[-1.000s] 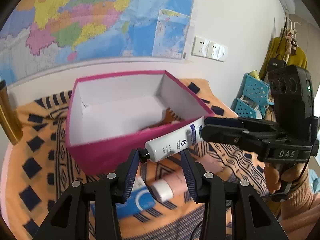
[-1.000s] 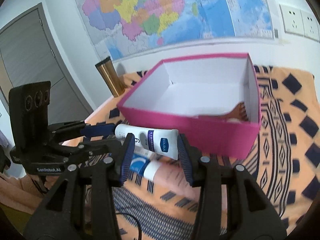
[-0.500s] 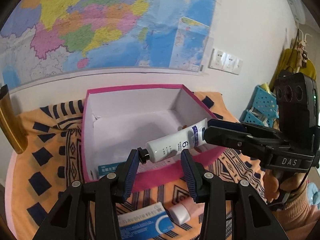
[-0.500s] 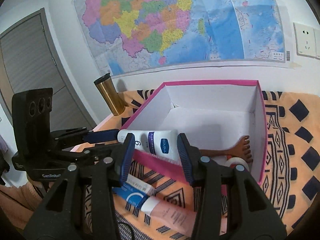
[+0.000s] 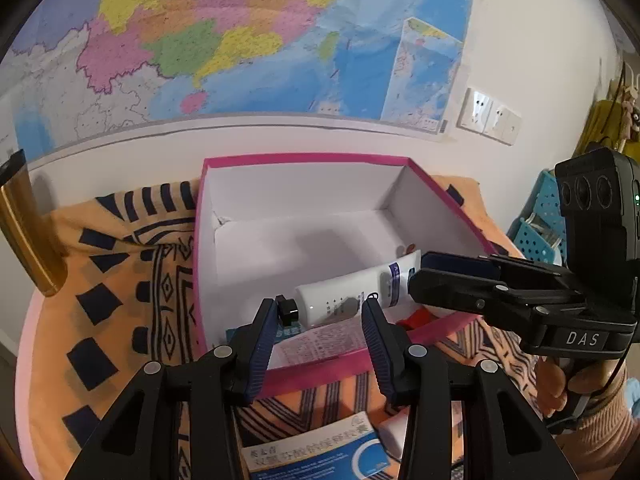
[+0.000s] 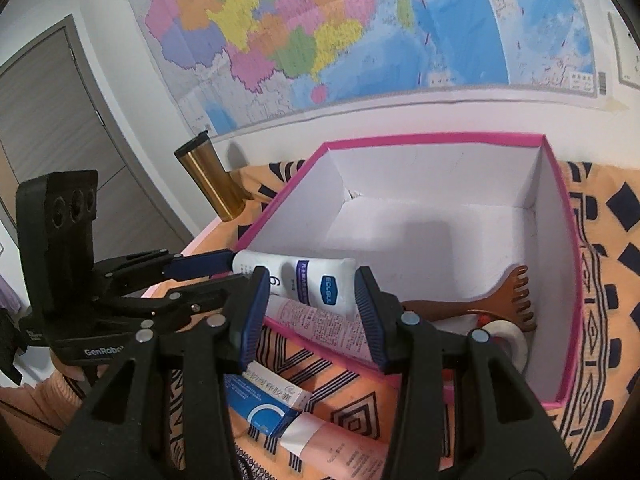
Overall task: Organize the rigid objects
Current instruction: 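Carry the white tube into the magenta box and open the right gripper, then withdraw the right gripper and close it on the pink tube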
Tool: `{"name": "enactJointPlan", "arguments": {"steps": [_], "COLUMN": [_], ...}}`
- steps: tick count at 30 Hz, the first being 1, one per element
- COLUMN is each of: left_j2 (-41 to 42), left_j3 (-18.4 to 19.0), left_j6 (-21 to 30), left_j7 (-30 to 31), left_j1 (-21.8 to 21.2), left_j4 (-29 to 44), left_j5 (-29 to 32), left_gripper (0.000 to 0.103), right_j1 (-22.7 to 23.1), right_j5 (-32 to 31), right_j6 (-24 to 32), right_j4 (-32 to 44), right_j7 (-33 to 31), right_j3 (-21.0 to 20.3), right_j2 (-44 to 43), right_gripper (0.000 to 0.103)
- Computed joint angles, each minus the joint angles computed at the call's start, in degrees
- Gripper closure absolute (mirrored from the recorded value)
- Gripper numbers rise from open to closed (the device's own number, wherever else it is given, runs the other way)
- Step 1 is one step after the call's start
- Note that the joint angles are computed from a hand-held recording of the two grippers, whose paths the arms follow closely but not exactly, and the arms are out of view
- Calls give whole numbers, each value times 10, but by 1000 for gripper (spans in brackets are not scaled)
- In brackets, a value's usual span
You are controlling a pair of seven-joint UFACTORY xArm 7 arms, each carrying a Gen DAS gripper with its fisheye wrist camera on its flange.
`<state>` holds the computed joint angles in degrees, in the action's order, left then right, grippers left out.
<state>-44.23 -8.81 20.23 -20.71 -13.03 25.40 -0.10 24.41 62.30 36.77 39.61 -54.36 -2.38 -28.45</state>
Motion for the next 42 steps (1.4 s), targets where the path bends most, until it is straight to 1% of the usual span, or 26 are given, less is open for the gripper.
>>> {"name": "enactJointPlan", "arguments": {"steps": [16,20,25,29,32,33,36,39,42], "left_j2": [24,26,21,7,-8,-15,-34,-57,-89], "left_j3": [-2,-12,-13,-14,-9,-11,-16,-20,-25], "left_j6": [16,20,15,12,5,4,1,1,0], "left_j7": [-8,-20,-27,-30,-27,-28,-32,-35,-35], "left_j1": [23,35,33,29,17,15,7,-7,-29], "left_j4": [8,10,5,-5,-14,-17,-27,-39,-60], "left_j5": [13,23,28,29,24,24,20,16,12], "left_gripper": [60,60,60,60,60,58,57,55,52], "right_j1": [-13,-15,-17,-19,-21,-21,-21,-21,-22], "right_j5": [-11,-13,-6,-1,0,1,-1,-7,-17], "right_j6": [18,16,15,17,21,24,27,37,44], "right_j4": [29,33,30,17,3,-1,-16,-38,-59], "right_j7": [23,26,24,17,12,9,5,-1,0], "right_j3": [20,27,27,22,15,12,4,-8,-19], "right_j2": [64,71,69,52,30,21,-6,-47,-86], "right_gripper": [56,56,56,56,56,56,56,56,56]}}
